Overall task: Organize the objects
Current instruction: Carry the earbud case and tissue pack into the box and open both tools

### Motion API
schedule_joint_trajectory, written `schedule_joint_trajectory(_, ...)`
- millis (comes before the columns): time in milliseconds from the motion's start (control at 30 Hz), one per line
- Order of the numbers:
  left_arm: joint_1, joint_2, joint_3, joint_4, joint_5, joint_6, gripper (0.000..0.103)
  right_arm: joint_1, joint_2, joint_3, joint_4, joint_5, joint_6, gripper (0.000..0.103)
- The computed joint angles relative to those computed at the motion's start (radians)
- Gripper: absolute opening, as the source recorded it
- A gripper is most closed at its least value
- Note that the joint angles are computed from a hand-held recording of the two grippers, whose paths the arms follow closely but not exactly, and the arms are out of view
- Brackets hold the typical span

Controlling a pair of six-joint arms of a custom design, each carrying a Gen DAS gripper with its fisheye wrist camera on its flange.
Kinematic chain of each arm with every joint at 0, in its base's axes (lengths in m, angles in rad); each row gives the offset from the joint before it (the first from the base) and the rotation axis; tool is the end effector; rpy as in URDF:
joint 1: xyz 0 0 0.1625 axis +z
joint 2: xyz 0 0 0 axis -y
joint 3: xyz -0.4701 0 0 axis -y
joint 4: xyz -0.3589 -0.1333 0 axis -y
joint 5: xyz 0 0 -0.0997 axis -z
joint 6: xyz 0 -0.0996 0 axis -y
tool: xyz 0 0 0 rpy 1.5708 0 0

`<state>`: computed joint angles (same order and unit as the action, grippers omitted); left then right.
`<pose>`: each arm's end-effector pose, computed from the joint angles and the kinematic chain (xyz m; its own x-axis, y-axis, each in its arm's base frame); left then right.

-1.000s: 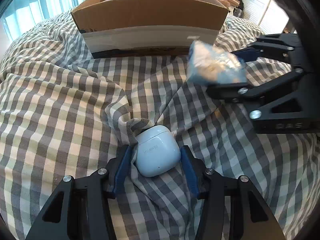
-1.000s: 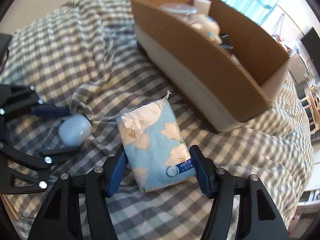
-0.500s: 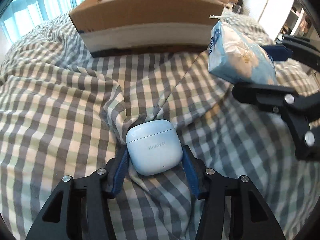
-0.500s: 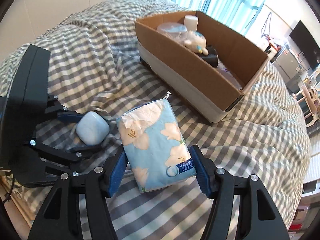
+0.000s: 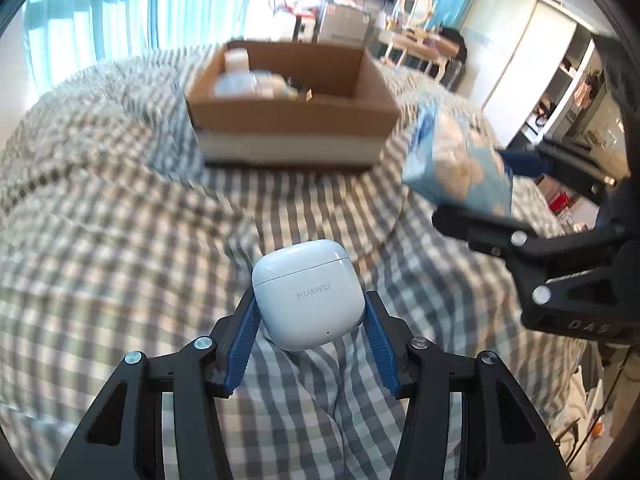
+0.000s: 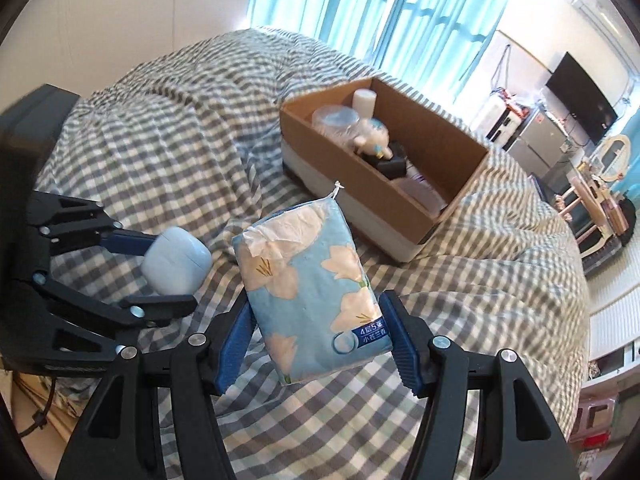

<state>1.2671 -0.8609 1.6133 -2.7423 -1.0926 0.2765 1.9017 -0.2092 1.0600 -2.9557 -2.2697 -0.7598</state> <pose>-0.0370 -0.7172 0.2336 -0.7943 0.3215 -0.5155 0.5094 0.8148 -0.2767 0.3322 -0.7541 -0.0246 -0.4094 -0.5164 0.7521 -0.7747 0.6322 0.0124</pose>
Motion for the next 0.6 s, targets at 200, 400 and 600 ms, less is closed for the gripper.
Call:
schedule_joint_trajectory(200,-0.023,-0.016,-0.049,-0.049,0.013,0.045,0.053,0.017,0.006,-0.043,-0.024,0.013,0.006,0.062)
schedule_joint_trajectory(400,-0.034,0.061,-0.227,-0.086,0.062,0.157,0.053,0.021,0.053,-0.204,0.01,0.041,0.03,0.062)
schedule_joint_trajectory(600,-0.03,0.186,-0.467,-0.031,0.072,0.265,0.053,-0.009,0.156,-0.531,0.212,0.12,0.151,0.062)
